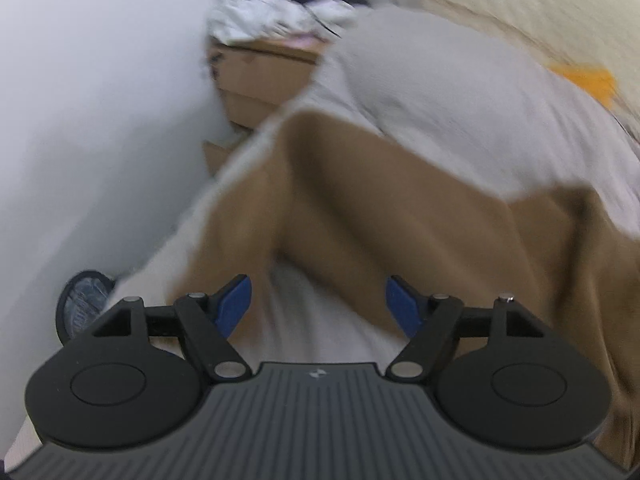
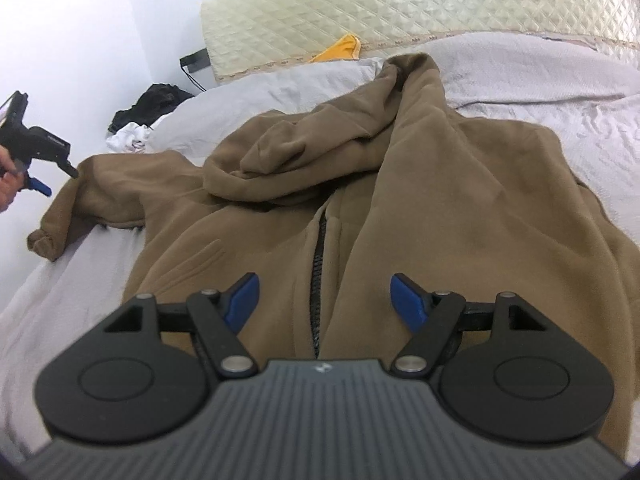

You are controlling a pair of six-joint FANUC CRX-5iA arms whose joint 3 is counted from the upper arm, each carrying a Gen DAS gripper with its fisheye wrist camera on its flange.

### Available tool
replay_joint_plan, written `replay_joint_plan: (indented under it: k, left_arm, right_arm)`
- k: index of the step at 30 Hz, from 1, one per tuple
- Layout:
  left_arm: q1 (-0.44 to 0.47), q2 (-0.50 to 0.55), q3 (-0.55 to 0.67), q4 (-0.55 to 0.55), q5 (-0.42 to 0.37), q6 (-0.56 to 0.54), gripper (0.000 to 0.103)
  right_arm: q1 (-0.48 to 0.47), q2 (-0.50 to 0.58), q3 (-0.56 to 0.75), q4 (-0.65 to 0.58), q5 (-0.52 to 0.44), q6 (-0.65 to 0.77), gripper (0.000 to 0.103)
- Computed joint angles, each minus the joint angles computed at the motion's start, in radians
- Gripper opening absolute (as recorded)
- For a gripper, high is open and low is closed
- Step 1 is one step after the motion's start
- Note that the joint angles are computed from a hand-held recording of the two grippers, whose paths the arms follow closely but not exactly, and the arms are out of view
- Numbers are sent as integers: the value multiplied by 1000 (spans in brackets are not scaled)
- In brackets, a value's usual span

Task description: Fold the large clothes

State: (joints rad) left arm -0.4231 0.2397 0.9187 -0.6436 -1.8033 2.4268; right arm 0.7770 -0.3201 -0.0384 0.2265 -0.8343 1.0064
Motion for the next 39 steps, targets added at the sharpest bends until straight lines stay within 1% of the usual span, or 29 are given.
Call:
replay_joint_plan:
  k: [3,5,6,8,10,11,12,13,15,17,18,21,22,24,26,28,30,31,32,33,35,37,39]
  left_arm:
    - [-102,-12,-21,2,26,55,78]
    - [-174,-21,-44,0,60,132,78]
    - [-202,-32,-71,18,95,187,79]
    - [-229,-72,-167,100,219,324,79]
    - [-258,-110,-276,166,348,497,79]
    - [-277,-117,-311,177,393,553,79]
    - [-304,-125,-348,175,446,606,79]
    - [-325,-127,-372,169,479,637,79]
    - [-394,-101,-373,124,489,708,81]
    - [-463,-67,-359,67,452,789,85]
    - [-486,-60,-368,51,452,824,85]
    - [-499,-87,-455,66,494,902,85]
    - [-508,-103,-490,67,506,945,85]
    - [-522,-120,-538,61,543,1018,85]
    - [-520,-138,-571,66,582,1050,85]
    - [-523,-164,-610,59,644,1072,86]
    - [-517,-182,-647,68,718,1057,86]
    - [-515,-187,-659,77,754,1033,88]
    - [-516,-180,-643,79,741,1003,89]
    - [-514,-161,-618,85,717,954,89]
    - [-500,-139,-600,116,708,888,91]
    - [-485,-131,-605,134,708,885,91]
    - [-462,-146,-653,165,765,905,91]
  right_arm:
    - [1,-32,-9,-1,3,16,74]
    - [0,-58,-25,8,14,-2,74]
    - [-1,-67,-29,13,13,-15,74]
    - [-5,-77,-27,25,1,-54,74]
    - [-17,-93,-25,8,6,-67,77]
    - [-16,-105,-35,23,11,-84,85]
    - [-17,-121,-48,35,19,-98,86]
    - [-19,-133,-56,36,24,-106,87]
    - [-35,-150,-55,13,9,-102,87]
    - [-47,-160,-50,20,-37,-138,87]
    - [-62,-164,-42,10,-67,-162,87]
    - [-142,-163,7,-101,-161,-195,87]
    - [-168,-166,13,-129,-182,-213,87]
    - [-207,-161,24,-149,-234,-263,87]
    - [-245,-153,26,-160,-258,-325,87]
    - [-297,-145,25,-205,-252,-392,87]
    - [-361,-138,19,-272,-233,-460,87]
    - [-386,-135,12,-293,-220,-501,87]
    - [-403,-137,0,-303,-208,-531,87]
    - [-411,-140,-16,-302,-187,-573,85]
    - [-423,-141,-37,-296,-167,-647,81]
    - [-427,-133,-51,-277,-155,-708,79]
    - [-430,-121,-60,-259,-139,-731,76]
